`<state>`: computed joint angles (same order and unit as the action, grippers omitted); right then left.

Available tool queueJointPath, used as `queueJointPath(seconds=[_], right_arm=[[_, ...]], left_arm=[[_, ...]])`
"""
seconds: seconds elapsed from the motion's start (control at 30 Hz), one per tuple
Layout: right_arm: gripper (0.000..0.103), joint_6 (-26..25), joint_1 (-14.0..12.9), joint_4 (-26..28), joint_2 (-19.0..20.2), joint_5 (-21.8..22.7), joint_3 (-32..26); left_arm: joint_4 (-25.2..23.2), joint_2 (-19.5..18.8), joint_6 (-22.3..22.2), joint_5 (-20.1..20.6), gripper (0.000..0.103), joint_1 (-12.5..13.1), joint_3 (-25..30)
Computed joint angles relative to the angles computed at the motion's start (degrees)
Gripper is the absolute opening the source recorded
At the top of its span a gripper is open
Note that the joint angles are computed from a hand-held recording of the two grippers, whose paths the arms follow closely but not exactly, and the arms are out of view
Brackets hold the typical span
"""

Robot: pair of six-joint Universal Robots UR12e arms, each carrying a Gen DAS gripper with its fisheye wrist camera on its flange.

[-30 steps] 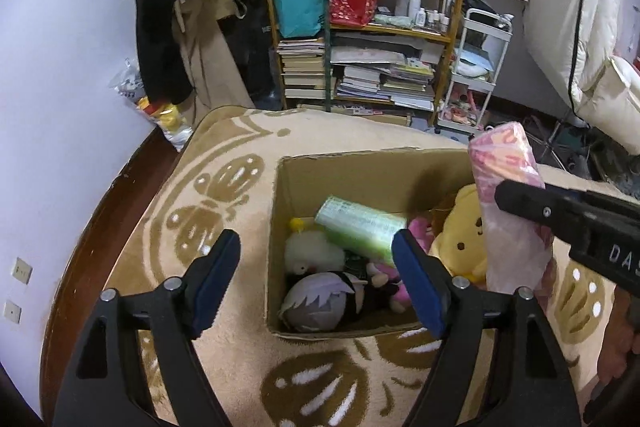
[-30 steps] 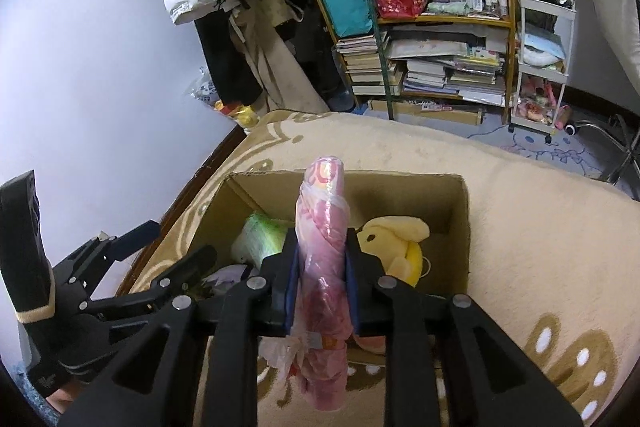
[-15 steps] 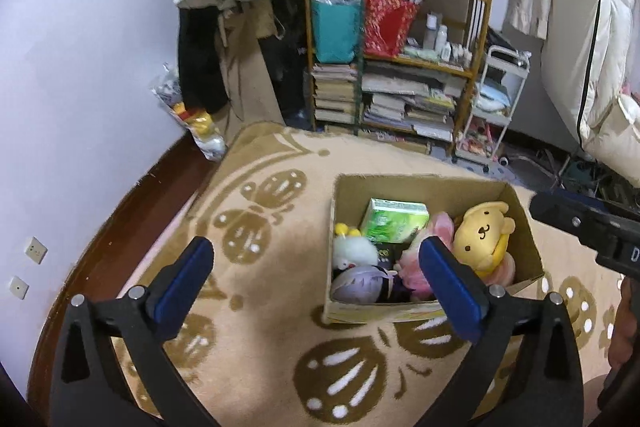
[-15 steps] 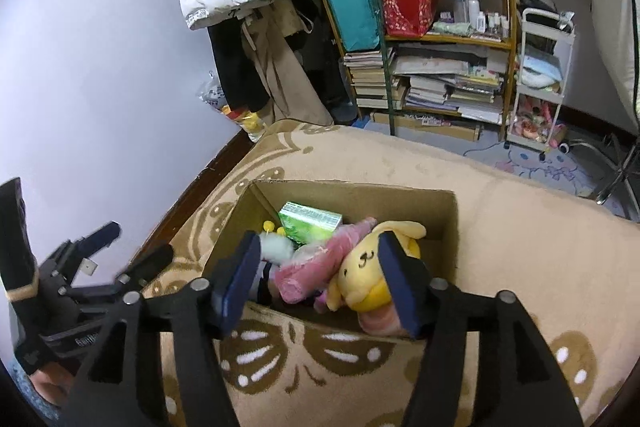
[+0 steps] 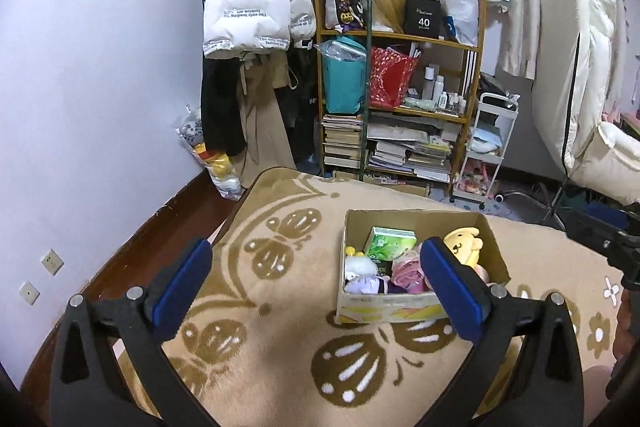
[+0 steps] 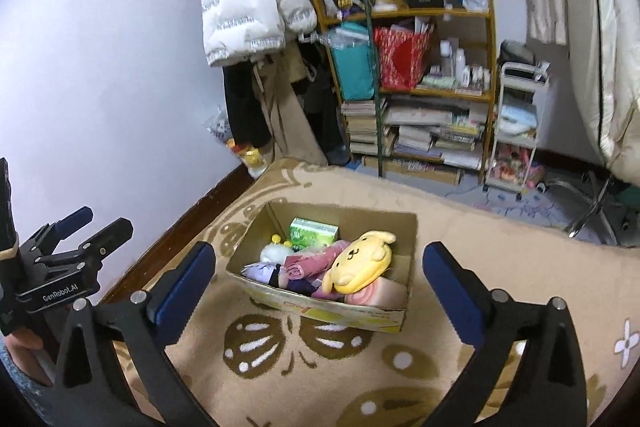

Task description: Organize soft objects

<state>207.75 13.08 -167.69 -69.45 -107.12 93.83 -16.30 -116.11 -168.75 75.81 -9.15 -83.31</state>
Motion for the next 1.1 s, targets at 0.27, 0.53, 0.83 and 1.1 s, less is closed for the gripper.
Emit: queueJointPath(seconds=[0.27,0.53,0.83,1.1], right_arm=[[0.103,1.15,2.14,-2.84,-2.48,-4.39,3.52],[0.103,0.14,4.8,-6.71,-3.96,-10.42,7.13],[0.103,2.25,6.17,-12.77,-4.17,-13.18,11.09],[0.103,4.75,6.1,-12.48,-4.39,-13.08,12.46]], left_arm=[[6.31,3.48,0.08,-3.51,0.103,1.62,-6.22],[14.0,6.56,-0.38,-3.34,0.103,2.66,-12.19],[20.37,8.04,3.15,-1.78,0.103,2.73,-17.55],[21.87,7.89,1.2,-4.03,0.103,3.83,-20.0]])
